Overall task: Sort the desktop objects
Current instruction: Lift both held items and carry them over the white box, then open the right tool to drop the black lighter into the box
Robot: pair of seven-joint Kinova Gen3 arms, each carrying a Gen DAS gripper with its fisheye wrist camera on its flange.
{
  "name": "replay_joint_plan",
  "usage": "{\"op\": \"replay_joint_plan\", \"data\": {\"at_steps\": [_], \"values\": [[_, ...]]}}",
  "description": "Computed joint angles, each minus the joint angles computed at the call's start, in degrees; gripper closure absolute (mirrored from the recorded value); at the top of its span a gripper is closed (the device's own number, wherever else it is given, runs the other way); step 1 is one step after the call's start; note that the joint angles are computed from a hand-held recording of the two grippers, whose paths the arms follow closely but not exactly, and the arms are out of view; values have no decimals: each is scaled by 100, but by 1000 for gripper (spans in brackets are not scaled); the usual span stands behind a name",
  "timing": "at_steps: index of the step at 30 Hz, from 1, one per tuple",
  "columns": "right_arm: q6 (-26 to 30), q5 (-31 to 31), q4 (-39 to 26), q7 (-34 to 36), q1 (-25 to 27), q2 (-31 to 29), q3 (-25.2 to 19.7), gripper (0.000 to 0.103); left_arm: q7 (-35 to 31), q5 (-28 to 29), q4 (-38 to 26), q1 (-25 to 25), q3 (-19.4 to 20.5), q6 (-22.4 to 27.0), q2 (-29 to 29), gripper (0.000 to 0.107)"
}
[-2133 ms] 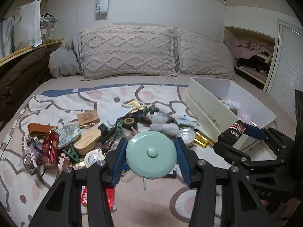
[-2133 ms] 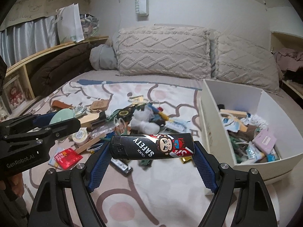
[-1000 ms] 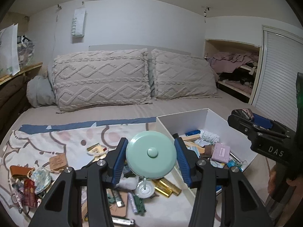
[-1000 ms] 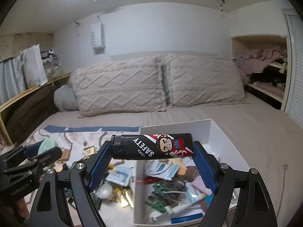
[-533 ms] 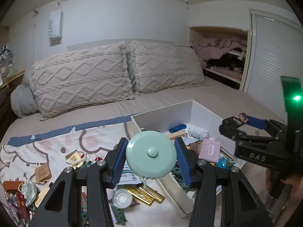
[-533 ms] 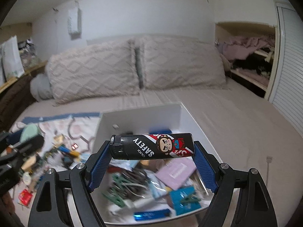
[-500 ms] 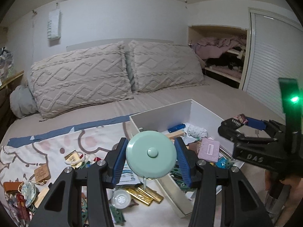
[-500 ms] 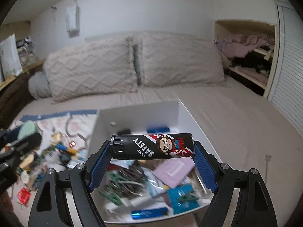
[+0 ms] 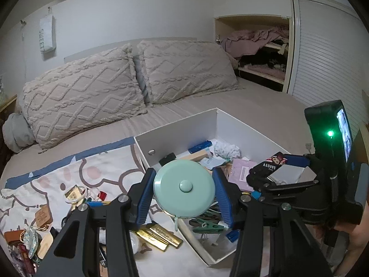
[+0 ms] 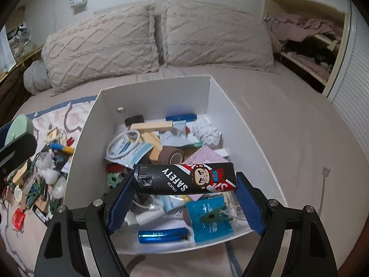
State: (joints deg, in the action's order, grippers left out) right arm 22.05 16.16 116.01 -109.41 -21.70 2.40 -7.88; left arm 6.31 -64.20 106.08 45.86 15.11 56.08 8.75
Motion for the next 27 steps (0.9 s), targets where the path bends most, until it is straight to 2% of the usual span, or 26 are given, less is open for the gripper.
{"op": "replay_joint_plan", "data": {"at_steps": [3, 7, 17, 22, 27], "values": [[131, -25, -39, 94, -295, 49, 342, 19, -219, 168, -111, -100, -33, -153, 59, 57], [156, -57, -43, 124, 105, 75, 1, 19, -517, 427, -252, -217, -136, -411, 142, 57], [302, -368, -101, 521, 192, 179, 108, 19, -1291, 1218, -630, -379, -466, -912, 455, 57], [300, -714, -62, 964, 306, 147, 98, 19, -1723, 1667, -897, -417, -609, -947, 646, 57], [182, -786, -12, 988, 341, 119, 138, 19, -2054, 2026, -1084, -390, -716, -971, 788, 57]]}}
